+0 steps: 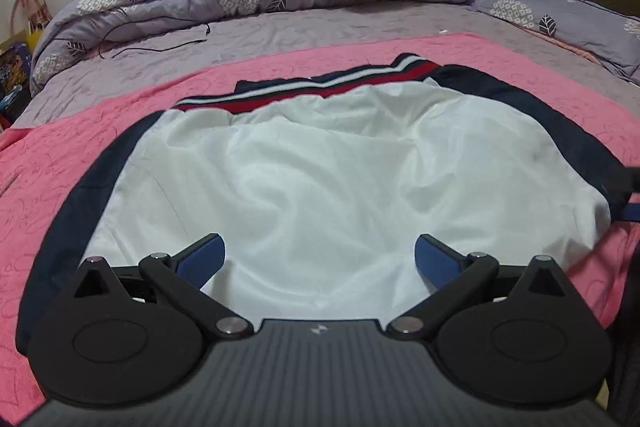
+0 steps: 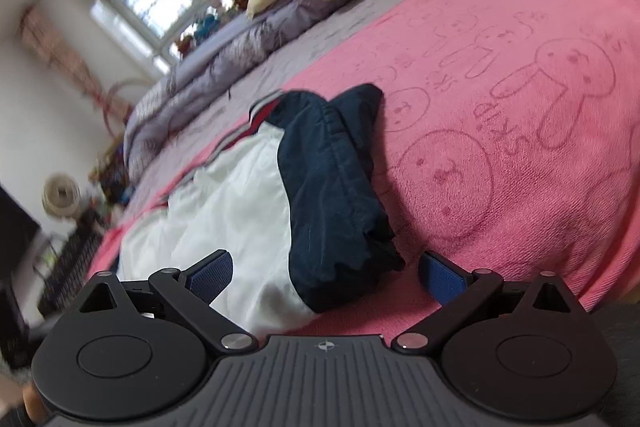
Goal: Fold clothes
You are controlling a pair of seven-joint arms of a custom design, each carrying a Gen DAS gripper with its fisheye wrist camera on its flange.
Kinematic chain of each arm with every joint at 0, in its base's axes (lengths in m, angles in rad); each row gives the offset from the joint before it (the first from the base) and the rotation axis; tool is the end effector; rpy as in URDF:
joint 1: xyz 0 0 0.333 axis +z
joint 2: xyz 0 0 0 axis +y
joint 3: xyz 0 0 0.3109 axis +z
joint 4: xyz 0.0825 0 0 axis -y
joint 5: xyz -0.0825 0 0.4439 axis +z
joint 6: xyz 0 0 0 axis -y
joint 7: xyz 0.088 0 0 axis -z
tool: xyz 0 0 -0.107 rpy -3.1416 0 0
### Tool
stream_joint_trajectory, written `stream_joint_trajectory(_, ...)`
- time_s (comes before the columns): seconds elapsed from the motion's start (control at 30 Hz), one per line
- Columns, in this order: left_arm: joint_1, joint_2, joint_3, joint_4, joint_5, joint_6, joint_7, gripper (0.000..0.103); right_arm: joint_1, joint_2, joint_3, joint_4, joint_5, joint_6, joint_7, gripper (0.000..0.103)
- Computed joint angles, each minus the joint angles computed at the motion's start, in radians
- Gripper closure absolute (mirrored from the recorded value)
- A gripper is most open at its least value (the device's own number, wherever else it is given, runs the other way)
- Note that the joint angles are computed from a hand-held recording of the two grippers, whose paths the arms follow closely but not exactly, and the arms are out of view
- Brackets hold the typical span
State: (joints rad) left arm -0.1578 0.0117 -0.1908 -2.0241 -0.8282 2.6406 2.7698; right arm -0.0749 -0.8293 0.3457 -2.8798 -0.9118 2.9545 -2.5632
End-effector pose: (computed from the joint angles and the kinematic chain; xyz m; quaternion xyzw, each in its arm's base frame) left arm 0.6169 -0.2036 0.4722 -0.2897 0.8703 -0.3680 0.1525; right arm 0.3705 0.1401 0.4239 -0.2342 0.8409 -0.2130 0.4389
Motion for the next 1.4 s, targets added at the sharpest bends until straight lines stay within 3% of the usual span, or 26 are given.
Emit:
stream_joint_trajectory(0.1, -0.003, 0.007, -0.002, -0.016, 0.016, 0.020, -0.049, 0.000, -0.056, -0.025, 0.047, -0.012, -0.016, 0.050, 0.079, 0.003)
stream_joint_trajectory(0.17, -0.004, 0.014, -0.004, -0.025, 0.003, 0.038, -0.070, 0.000, -0.120, -0.034, 0.092, -0.014, -0.030, 0.124, 0.132, 0.012)
stream_joint_trajectory(0.23, -0.005, 0.004, -0.005, -0.031, 0.017, 0.043, -0.101, 0.000, -0.182, -0.037, 0.139, -0.013, -0.015, 0.186, 0.163, 0.012)
stream_joint_trajectory(0.3, -0.007, -0.006, -0.004, -0.038, 0.033, 0.048, -0.132, 0.001, -0.254, -0.028, 0.204, 0.001, 0.013, 0.229, 0.187, 0.012)
stream_joint_trajectory(0.4, -0.008, -0.035, 0.001, -0.040, -0.065, 0.013, -0.061, 0.001, -0.400, -0.079, 0.350, -0.009, 0.095, 0.338, 0.264, 0.012)
stream_joint_trajectory(0.5, -0.020, -0.025, -0.007, -0.055, 0.011, 0.045, -0.064, 0.001, -0.453, -0.093, 0.414, -0.014, 0.175, 0.372, 0.285, 0.023)
stream_joint_trajectory(0.57, -0.026, -0.021, -0.009, -0.071, -0.021, 0.068, -0.042, 0.000, -0.422, -0.055, 0.380, -0.007, 0.190, 0.342, 0.253, 0.053)
stream_joint_trajectory(0.63, -0.027, -0.028, -0.008, -0.076, -0.008, 0.068, -0.070, 0.000, -0.364, -0.008, 0.317, -0.003, 0.203, 0.305, 0.212, 0.073)
stream_joint_trajectory(0.7, -0.028, -0.038, -0.007, -0.081, 0.011, 0.072, -0.100, 0.000, -0.345, 0.002, 0.302, -0.004, 0.235, 0.294, 0.198, 0.075)
stream_joint_trajectory(0.8, -0.032, -0.037, -0.008, -0.090, 0.059, 0.090, -0.125, 0.000, -0.287, 0.017, 0.255, 0.029, 0.237, 0.213, 0.113, 0.080)
stream_joint_trajectory(0.9, -0.025, -0.035, -0.002, -0.063, 0.112, 0.048, -0.208, 0.000, -0.245, 0.060, 0.204, 0.101, 0.188, 0.134, 0.021, 0.083)
stream_joint_trajectory(0.93, -0.021, -0.047, 0.003, -0.065, 0.093, 0.062, -0.218, 0.007, -0.229, 0.077, 0.184, 0.128, 0.166, 0.111, -0.010, 0.084)
stream_joint_trajectory(1.03, -0.004, -0.077, 0.030, -0.074, -0.003, 0.136, -0.151, 0.006, -0.204, 0.155, 0.136, 0.232, 0.089, 0.084, -0.101, 0.085)
stream_joint_trajectory(1.1, 0.015, -0.077, 0.047, -0.069, -0.014, 0.189, -0.132, 0.004, -0.254, 0.237, 0.158, 0.337, 0.012, 0.118, -0.122, 0.085)
stream_joint_trajectory(1.2, 0.066, -0.025, 0.057, -0.064, 0.193, 0.318, -0.303, 0.005, -0.342, 0.435, 0.241, 0.568, -0.132, 0.143, -0.164, 0.085)
stream_joint_trajectory(1.23, 0.083, -0.009, 0.067, -0.053, 0.243, 0.305, -0.374, 0.005, -0.349, 0.518, 0.262, 0.653, -0.176, 0.131, -0.195, 0.085)
stream_joint_trajectory(1.3, 0.114, 0.025, 0.089, -0.024, 0.331, 0.270, -0.509, 0.005, -0.298, 0.687, 0.279, 0.803, -0.202, 0.078, -0.331, 0.085)
stream_joint_trajectory(1.4, 0.148, 0.050, 0.092, 0.004, 0.262, 0.209, -0.522, 0.003, -0.200, 0.934, 0.303, 1.022, -0.131, -0.015, -0.650, 0.085)
